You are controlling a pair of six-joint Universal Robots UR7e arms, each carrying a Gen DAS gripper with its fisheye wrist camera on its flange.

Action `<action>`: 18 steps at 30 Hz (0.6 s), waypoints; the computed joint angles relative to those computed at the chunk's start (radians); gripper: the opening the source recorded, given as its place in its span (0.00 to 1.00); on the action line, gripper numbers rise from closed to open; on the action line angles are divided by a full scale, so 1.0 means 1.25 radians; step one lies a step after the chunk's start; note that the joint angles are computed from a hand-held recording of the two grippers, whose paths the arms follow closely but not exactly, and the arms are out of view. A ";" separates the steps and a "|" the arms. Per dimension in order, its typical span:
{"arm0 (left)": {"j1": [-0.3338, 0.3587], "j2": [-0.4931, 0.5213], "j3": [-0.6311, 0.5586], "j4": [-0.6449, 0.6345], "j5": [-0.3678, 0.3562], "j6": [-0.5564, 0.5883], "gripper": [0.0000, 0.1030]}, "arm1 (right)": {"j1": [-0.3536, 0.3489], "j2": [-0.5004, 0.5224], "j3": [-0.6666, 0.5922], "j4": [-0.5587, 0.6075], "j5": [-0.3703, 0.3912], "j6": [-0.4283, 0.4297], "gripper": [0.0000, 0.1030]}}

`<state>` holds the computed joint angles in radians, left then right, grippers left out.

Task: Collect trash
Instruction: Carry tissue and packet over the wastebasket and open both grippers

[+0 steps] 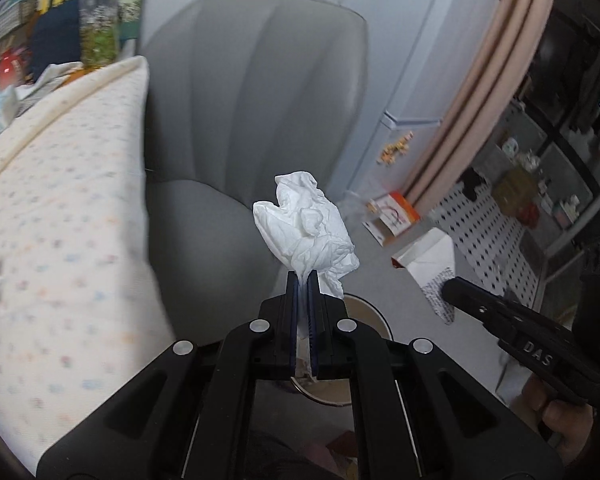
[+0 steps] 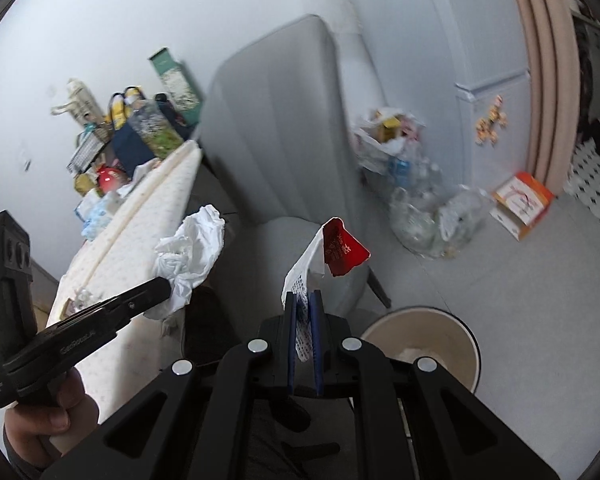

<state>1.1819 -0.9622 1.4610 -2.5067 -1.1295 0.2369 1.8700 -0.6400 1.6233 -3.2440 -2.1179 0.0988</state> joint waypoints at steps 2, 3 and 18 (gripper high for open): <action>-0.004 0.012 -0.001 0.009 0.002 0.001 0.05 | -0.015 -0.010 0.017 0.003 0.008 0.023 0.13; -0.006 0.016 -0.001 0.014 0.003 0.000 0.05 | -0.027 -0.018 0.031 0.008 0.022 0.040 0.16; -0.030 0.082 -0.009 0.092 -0.005 -0.005 0.05 | -0.085 -0.104 0.175 -0.122 -0.021 0.078 0.47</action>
